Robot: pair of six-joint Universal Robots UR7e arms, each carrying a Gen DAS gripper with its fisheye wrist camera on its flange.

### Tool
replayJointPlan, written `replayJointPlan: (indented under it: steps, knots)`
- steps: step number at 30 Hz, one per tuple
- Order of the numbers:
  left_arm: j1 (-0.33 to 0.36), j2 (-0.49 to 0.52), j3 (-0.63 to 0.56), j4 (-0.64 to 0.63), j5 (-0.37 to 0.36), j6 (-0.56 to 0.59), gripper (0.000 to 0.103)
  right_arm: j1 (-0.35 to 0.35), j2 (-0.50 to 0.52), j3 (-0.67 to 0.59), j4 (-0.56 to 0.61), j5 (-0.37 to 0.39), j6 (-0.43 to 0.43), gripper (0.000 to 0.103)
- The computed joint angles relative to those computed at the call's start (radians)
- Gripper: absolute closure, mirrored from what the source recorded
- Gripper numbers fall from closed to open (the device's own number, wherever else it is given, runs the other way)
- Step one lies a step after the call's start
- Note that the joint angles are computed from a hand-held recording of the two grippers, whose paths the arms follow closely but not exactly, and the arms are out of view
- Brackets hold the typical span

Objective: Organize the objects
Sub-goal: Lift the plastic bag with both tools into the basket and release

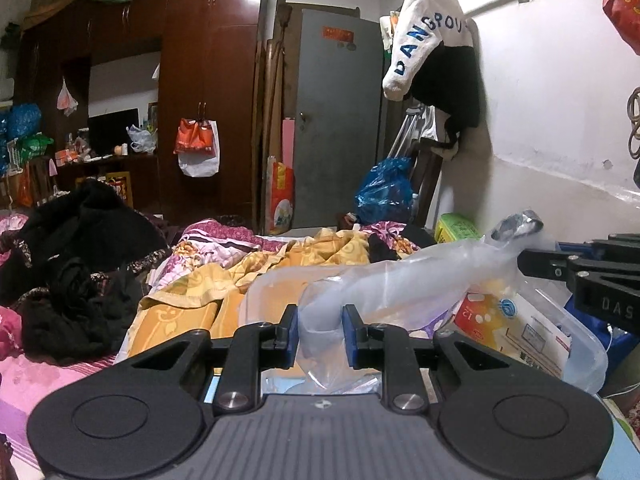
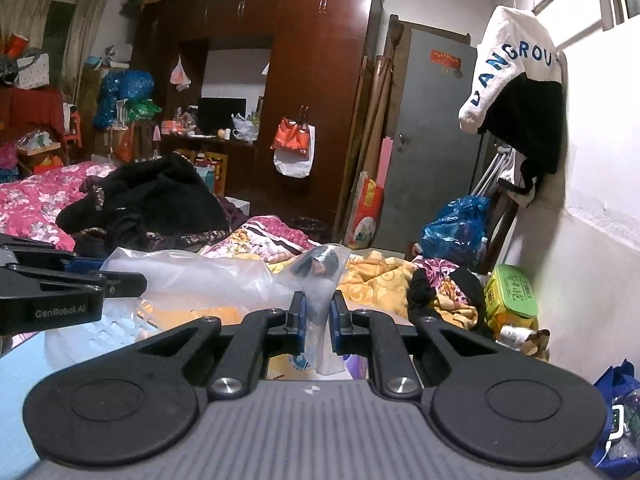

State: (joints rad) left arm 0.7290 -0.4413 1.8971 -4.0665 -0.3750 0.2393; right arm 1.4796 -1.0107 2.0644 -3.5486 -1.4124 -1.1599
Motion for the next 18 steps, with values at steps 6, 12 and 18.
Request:
replayJointPlan:
  steps: [6,12,18]
  knots:
    - [0.001,0.008,-0.018,0.01,0.009,0.005,0.077,0.009,0.003,-0.004,0.006,-0.016,0.003,0.09]
    - [0.004,0.003,-0.012,0.024,0.013,-0.027,0.074,0.022,0.008,-0.026,0.03,-0.032,-0.002,0.09]
    - [0.0,0.017,-0.01,-0.057,-0.014,0.06,0.025,0.02,0.017,-0.021,-0.009,-0.033,-0.008,0.054]
